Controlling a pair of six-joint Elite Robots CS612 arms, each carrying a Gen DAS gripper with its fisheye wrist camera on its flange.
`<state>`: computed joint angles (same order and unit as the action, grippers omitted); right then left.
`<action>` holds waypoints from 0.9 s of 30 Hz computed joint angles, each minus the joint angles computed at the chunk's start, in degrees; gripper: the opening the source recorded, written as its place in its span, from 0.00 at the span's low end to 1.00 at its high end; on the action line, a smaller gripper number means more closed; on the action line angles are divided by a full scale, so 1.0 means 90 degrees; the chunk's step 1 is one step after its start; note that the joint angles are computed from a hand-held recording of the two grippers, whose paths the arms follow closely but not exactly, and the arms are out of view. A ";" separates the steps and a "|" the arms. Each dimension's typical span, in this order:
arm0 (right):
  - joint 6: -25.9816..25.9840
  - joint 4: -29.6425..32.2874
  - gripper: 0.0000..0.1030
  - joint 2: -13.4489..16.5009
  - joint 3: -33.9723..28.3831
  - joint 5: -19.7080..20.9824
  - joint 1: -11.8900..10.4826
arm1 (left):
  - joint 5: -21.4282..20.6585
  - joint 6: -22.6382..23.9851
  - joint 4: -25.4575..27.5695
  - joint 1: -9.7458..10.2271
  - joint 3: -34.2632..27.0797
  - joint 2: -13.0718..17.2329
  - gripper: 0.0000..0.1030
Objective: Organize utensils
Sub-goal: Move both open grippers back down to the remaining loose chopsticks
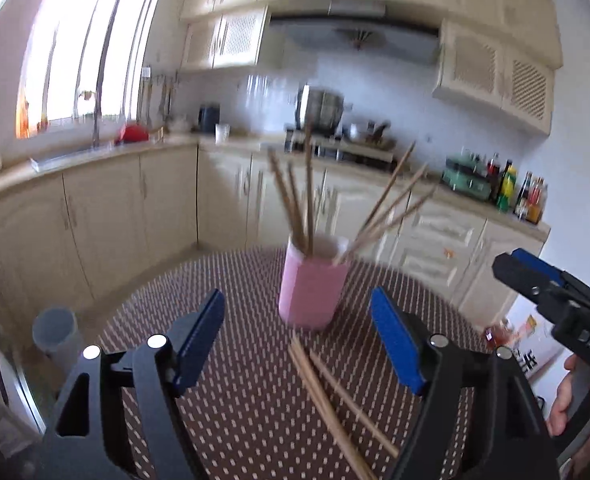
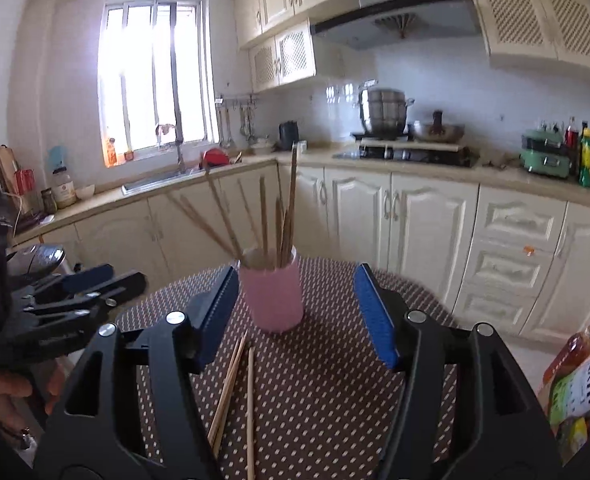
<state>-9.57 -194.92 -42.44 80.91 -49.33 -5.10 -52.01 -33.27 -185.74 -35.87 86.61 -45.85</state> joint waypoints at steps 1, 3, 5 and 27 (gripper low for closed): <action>-0.0062 0.0110 0.58 0.0013 0.0011 0.0000 0.0012 | -0.0134 -0.0168 0.0201 0.0049 -0.0019 0.0018 0.72; -0.0284 0.0455 0.58 0.0049 0.0009 -0.0032 0.0048 | -0.0540 -0.0481 0.0661 0.0149 -0.0080 0.0054 0.72; -0.0449 0.0706 0.58 0.0085 0.0014 -0.0137 0.0088 | -0.0938 -0.0694 0.1023 0.0238 -0.0174 0.0125 0.72; -0.0944 0.2814 0.58 0.0466 -0.0549 -0.0389 0.0211 | -0.2423 -0.0681 0.3024 0.0577 -0.1503 0.0902 0.13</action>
<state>-18.07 -169.59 -38.25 75.98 -52.83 -3.20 -73.82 -39.40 -158.53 -30.68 73.08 -37.73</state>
